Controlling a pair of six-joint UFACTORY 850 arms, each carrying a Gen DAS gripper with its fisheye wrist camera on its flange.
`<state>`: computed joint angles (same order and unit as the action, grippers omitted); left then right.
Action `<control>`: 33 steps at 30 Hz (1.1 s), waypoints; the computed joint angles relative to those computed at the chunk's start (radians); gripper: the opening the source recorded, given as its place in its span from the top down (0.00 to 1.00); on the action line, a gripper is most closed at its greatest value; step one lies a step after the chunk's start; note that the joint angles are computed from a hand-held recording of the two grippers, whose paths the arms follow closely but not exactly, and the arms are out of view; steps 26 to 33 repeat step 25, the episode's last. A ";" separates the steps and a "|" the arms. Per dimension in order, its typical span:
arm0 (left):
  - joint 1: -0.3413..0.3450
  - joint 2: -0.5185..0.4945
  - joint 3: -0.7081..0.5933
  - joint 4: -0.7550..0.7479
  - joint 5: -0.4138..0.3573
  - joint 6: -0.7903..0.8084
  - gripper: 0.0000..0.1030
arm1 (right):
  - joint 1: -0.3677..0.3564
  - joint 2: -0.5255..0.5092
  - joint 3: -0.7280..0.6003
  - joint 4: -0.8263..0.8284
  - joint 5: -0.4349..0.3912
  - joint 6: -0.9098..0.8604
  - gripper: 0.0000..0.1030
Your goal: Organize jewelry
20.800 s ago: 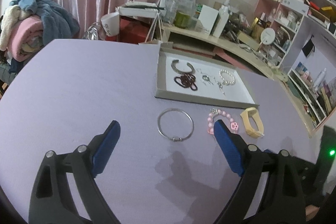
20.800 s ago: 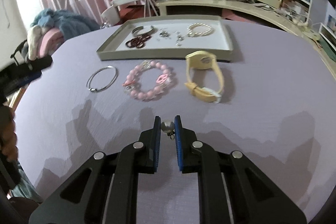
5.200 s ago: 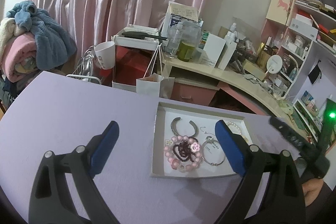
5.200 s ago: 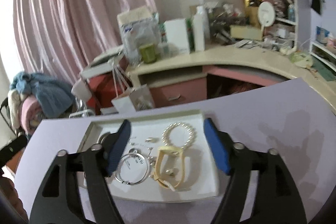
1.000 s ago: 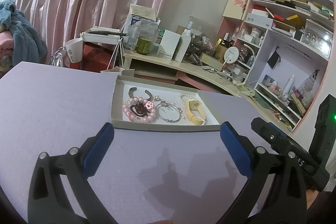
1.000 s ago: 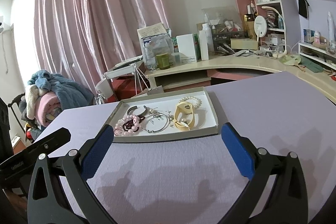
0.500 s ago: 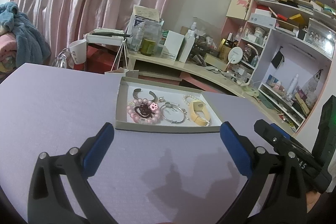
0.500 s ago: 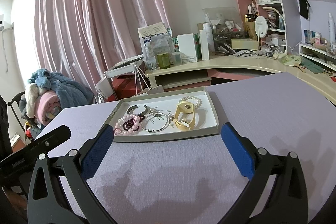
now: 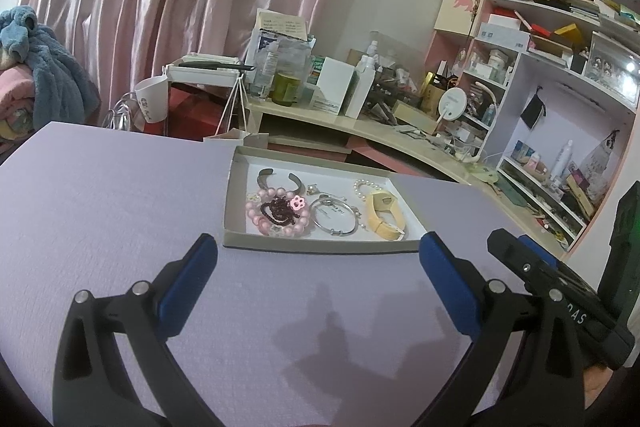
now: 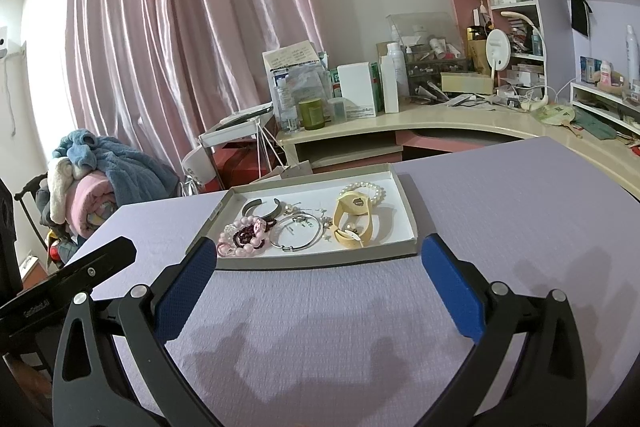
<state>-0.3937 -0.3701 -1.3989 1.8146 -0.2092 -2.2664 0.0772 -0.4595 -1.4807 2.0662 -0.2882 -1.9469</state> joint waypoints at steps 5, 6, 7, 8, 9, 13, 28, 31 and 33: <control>0.000 0.000 0.000 0.000 0.000 0.000 0.02 | 0.000 0.000 0.000 -0.002 0.001 0.001 0.01; 0.001 -0.001 -0.001 -0.001 0.000 0.001 0.02 | 0.000 0.000 0.000 -0.003 0.001 0.002 0.01; 0.000 0.000 -0.001 -0.005 -0.001 0.005 0.02 | 0.000 0.000 -0.001 -0.004 0.001 0.002 0.01; 0.000 0.000 0.001 -0.001 -0.005 0.002 0.02 | 0.000 0.000 -0.001 -0.003 0.001 0.000 0.01; 0.001 -0.001 0.001 -0.001 -0.008 0.004 0.02 | 0.002 0.001 0.002 0.008 0.002 -0.010 0.01; 0.007 0.000 0.007 0.032 -0.010 -0.016 0.02 | 0.001 0.001 0.001 0.003 0.002 -0.004 0.01; 0.008 -0.002 0.006 0.025 -0.007 -0.013 0.02 | 0.002 0.000 0.004 0.011 0.002 -0.013 0.01; 0.008 -0.002 0.006 0.025 -0.007 -0.013 0.02 | 0.002 0.000 0.004 0.011 0.002 -0.013 0.01; 0.008 -0.002 0.006 0.025 -0.007 -0.013 0.02 | 0.002 0.000 0.004 0.011 0.002 -0.013 0.01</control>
